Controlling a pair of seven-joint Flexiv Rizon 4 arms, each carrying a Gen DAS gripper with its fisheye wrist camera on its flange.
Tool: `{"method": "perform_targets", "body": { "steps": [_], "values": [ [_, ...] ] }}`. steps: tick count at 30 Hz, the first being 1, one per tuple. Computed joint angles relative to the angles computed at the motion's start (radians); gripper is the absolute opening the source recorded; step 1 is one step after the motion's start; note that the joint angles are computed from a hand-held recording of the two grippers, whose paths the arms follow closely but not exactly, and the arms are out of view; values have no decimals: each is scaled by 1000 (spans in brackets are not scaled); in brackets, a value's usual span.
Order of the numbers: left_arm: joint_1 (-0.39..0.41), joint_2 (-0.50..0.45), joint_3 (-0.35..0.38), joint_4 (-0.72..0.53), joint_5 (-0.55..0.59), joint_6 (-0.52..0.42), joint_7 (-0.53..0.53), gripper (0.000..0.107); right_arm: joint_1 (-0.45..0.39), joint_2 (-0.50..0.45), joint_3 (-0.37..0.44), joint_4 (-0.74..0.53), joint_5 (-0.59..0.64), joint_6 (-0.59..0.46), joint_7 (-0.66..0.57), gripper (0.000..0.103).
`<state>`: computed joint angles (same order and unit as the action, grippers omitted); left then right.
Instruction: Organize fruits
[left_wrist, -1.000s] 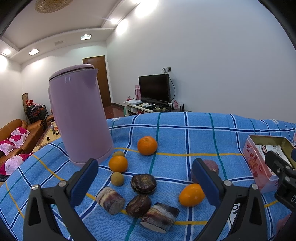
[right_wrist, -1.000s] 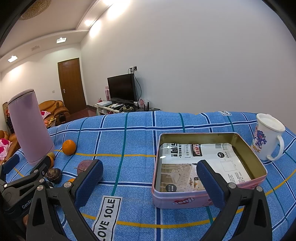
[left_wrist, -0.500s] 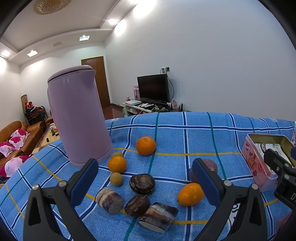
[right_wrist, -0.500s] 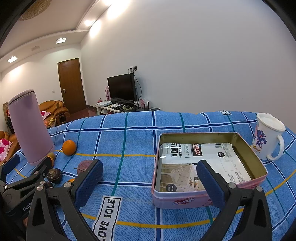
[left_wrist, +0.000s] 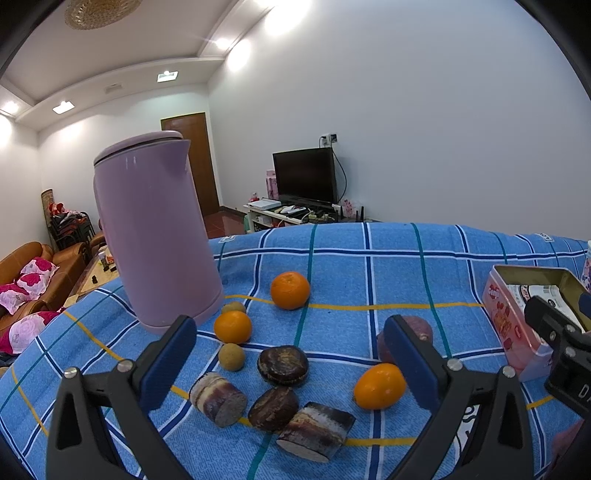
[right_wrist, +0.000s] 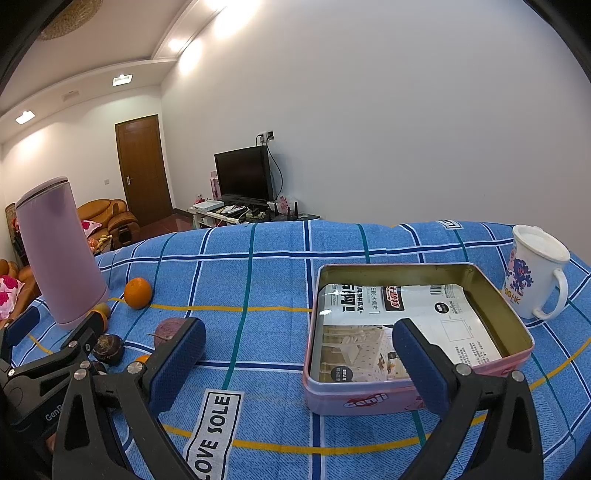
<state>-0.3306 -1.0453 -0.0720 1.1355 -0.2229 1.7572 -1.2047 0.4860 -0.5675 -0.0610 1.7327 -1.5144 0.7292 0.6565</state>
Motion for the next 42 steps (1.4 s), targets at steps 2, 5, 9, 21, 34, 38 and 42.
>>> {"method": "perform_targets", "body": {
  "steps": [2, 5, 9, 21, 34, 38, 42],
  "values": [
    [0, 0, 0, 0, 1, 0, -1, 103, 0, 0, 0, 0, 0, 0, 0, 102],
    [0, -1, -2, -1, 3, 1, 0, 103, 0, -1, 1, -1, 2, -1, -2, 102],
    [5, 2, -11, 6, 11, 7, 5, 103, 0, -1, 0, 0, 2, 0, -3, 102],
    [-128, -62, 341, -87, -115, -13, -72, 103, -3, -14, -3, -17, -25, 45, -32, 102],
    [-85, -73, 414, -176, -65, -256, -255, 103, -112, -135, -6, -184, -177, 530, 17, 89],
    [-101, -91, 487, -207, -22, -302, -341, 103, -83, -229, 0, -292, 9, 597, -242, 89],
    [-109, -102, 547, -230, 25, -335, -420, 103, -69, -326, 71, -412, 276, 536, -613, 89]
  ]
}}
